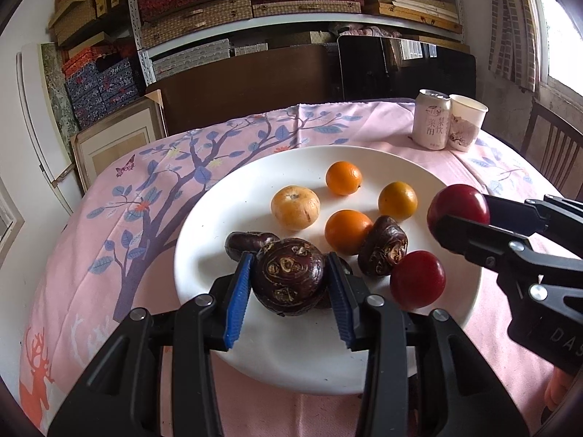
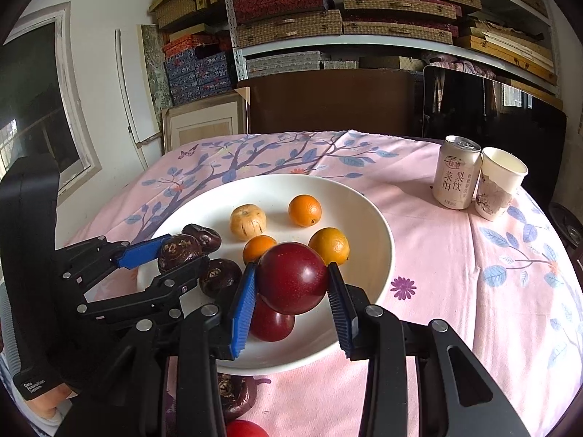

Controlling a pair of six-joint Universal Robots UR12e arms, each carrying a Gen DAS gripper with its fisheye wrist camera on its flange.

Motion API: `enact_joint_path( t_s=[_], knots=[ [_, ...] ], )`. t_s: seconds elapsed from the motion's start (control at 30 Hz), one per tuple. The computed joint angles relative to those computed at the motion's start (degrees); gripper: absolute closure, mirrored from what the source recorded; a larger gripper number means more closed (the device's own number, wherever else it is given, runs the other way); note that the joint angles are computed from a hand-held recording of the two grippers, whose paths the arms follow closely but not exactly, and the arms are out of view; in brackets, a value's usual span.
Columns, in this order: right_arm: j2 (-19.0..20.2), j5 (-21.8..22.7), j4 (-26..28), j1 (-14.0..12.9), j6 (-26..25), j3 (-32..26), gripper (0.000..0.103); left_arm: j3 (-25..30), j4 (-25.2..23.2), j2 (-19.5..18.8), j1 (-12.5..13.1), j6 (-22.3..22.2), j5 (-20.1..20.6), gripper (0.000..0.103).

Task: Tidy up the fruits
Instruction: 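Carry both fruits over the white plate and open both tools to release, then grasp a dark round fruit with the left tool while the right grasps another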

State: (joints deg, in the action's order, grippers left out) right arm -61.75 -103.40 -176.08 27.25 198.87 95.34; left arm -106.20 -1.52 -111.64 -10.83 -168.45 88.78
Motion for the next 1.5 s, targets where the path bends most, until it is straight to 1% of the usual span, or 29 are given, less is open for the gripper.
enact_joint_path(
  t_s=[0.03, 0.07, 0.1, 0.17, 0.27, 0.3, 0.37, 0.43, 0.5, 0.57, 0.7, 0.77, 0.8, 0.87, 0.9, 0.97, 1.07, 1.17, 1.23, 1.27, 1.33, 1.37, 1.4, 1.47, 1.5],
  knots=[
    [0.04, 0.12, 0.34, -0.04, -0.05, -0.10, 0.063, -0.01, 0.18, -0.09, -0.09, -0.04, 0.43, 0.059],
    [0.12, 0.09, 0.49, -0.03, -0.09, -0.16, 0.061, 0.06, 0.30, -0.18, -0.19, -0.06, 0.90, 0.047],
    [0.22, -0.19, 0.28, 0.01, -0.22, -0.17, 0.056, -0.06, 0.76, -0.21, -0.20, -0.15, 1.08, 0.037],
    [0.24, -1.30, 0.17, 0.20, -0.40, -0.20, 0.055, -0.34, 1.58, -0.11, -0.15, -0.26, 1.33, 0.033],
    [-0.43, -1.26, -1.54, 0.20, -0.79, 0.55, 0.054, -1.12, 2.24, 0.68, 0.45, -0.69, 0.57, 0.030],
    [-0.76, -1.67, -2.48, 0.28, -0.89, 0.96, 0.054, -1.47, 2.44, 1.06, 0.79, -1.31, 0.16, 0.028],
    [-1.50, -2.15, -4.14, 0.34, -0.82, 1.89, 0.053, -2.21, 2.15, 2.02, 1.75, -2.99, -1.56, 0.027],
    [-2.31, -2.88, -5.76, 0.44, -0.25, 3.06, 0.049, -2.99, 1.60, 3.02, 2.69, -4.54, -3.57, 0.027],
    [-3.06, -3.58, -7.29, 0.48, 0.59, 4.37, 0.048, -4.05, 1.85, 3.98, 3.39, -5.64, -4.92, 0.023],
    [-3.86, -3.76, -8.22, 0.46, 1.62, 5.88, 0.047, -5.46, 2.65, 4.96, 3.76, -5.98, -5.35, 0.022],
    [-5.16, -3.23, -8.33, 0.51, 4.11, 8.74, 0.047, -8.68, 1.85, 6.94, 4.04, -4.04, -6.47, 0.021],
    [-5.58, -3.55, -8.55, 0.73, 4.75, 9.78, 0.044, -10.17, 1.08, 7.73, 3.61, -2.10, -5.33, 0.021],
    [-5.82, -3.81, -8.97, 0.82, 5.04, 10.29, 0.041, -10.86, 1.05, 8.07, 3.37, -1.33, -4.78, 0.021],
    [-6.21, -4.58, -10.39, 0.97, 5.60, 11.18, 0.039, -12.06, 1.47, 8.67, 3.08, -0.28, -4.26, 0.020],
    [-6.45, -4.87, -11.10, 0.99, 5.99, 11.68, 0.038, -12.56, 1.69, 8.93, 3.03, -0.02, -4.17, 0.015],
    [-6.93, -4.98, -12.11, 0.95, 7.01, 12.70, 0.037, -13.17, 1.48, 9.24, 2.93, 0.36, -4.10, 0.013],
    [-7.46, -4.49, -12.11, 0.73, 8.70, 13.64, 0.037, -13.03, -0.79, 9.14, 2.65, 1.06, -3.48, 0.013],
    [-7.63, -3.12, -11.55, 0.46, 9.33, 13.90, 0.037, -12.03, -4.39, 8.74, 2.89, 0.36, -3.93, 0.013],
    [-7.57, -2.73, -11.38, 0.50, 8.97, 13.79, 0.037, -11.85, -5.78, 8.76, 3.74, -0.65, -6.45, 0.014],
    [-7.58, -2.51, -11.27, 0.52, 8.81, 13.76, 0.037, -11.75, -6.45, 8.76, 4.13, -0.94, -7.78, 0.017],
    [-7.51, -2.20, -10.89, 0.56, 8.64, 13.61, 0.037, -11.48, -8.31, 8.77, 4.84, -0.58, -11.31, 0.027],
    [-7.49, -2.06, -10.60, 0.57, 8.64, 13.54, 0.037, -11.40, -9.10, 8.79, 4.99, 0.14, -12.90, 0.037],
    [-7.48, -1.82, -10.29, 0.54, 8.74, 13.51, 0.037, -11.35, -9.72, 8.82, 4.91, 1.19, -13.85, 0.050],
    [-7.54, -1.11, -9.92, 0.37, 9.10, 13.54, 0.037, -11.12, -10.94, 8.76, 4.12, 3.51, -13.47, 0.063],
    [-7.54, -0.79, -9.84, 0.31, 9.25, 13.54, 0.037, -11.22, -10.44, 8.79, 3.86, 3.70, -12.87, 0.063]
  ],
)
